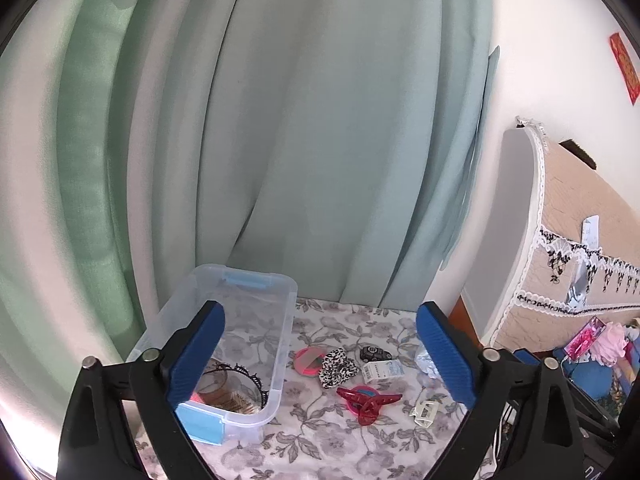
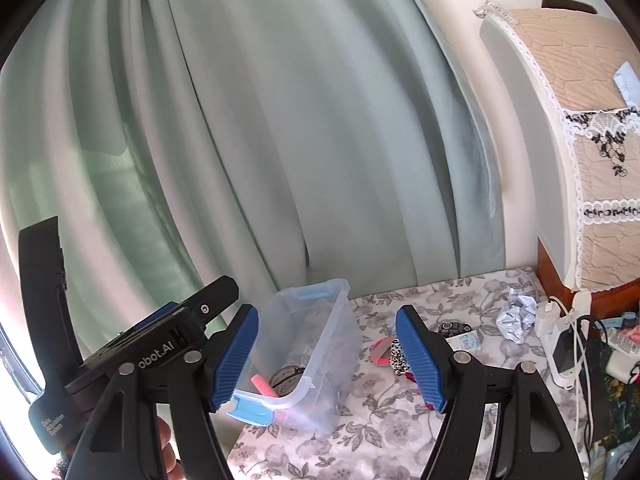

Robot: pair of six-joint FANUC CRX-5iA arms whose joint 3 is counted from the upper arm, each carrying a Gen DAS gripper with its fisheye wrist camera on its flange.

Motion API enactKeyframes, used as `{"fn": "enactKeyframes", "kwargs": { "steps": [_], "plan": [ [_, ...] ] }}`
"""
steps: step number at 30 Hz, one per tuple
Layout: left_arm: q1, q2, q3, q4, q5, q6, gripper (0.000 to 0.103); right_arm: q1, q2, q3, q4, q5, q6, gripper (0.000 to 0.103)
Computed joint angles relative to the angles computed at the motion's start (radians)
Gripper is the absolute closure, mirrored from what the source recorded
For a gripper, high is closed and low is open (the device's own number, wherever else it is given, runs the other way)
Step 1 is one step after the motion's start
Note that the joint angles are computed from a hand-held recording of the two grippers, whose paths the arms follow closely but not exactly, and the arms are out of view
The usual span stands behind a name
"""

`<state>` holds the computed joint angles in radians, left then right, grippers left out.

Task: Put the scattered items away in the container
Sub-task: 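Move both tools back toward the remaining items on the bed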

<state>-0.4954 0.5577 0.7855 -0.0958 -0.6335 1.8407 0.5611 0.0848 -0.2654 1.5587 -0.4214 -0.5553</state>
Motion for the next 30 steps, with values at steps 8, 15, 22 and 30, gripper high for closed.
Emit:
{"fn": "enactKeyframes", "kwargs": {
  "steps": [8, 15, 22, 30],
  "plan": [
    [-0.011, 0.035, 0.004, 0.074, 0.033, -0.071, 0.002, -0.005, -0.029, -0.044, -0.023, -0.021, -0.016, 0.027],
    [-0.017, 0.062, -0.011, 0.128, 0.080, -0.122, 0.002, -0.019, -0.036, -0.069, -0.059, -0.028, -0.024, 0.027],
    [-0.030, 0.123, 0.060, 0.071, 0.038, -0.078, 0.002, -0.027, -0.036, -0.093, -0.158, -0.070, -0.009, 0.024],
    [-0.030, 0.239, 0.178, 0.140, -0.060, -0.147, 0.001, -0.041, -0.014, -0.094, -0.361, -0.118, 0.078, 0.024]
  ]
}}
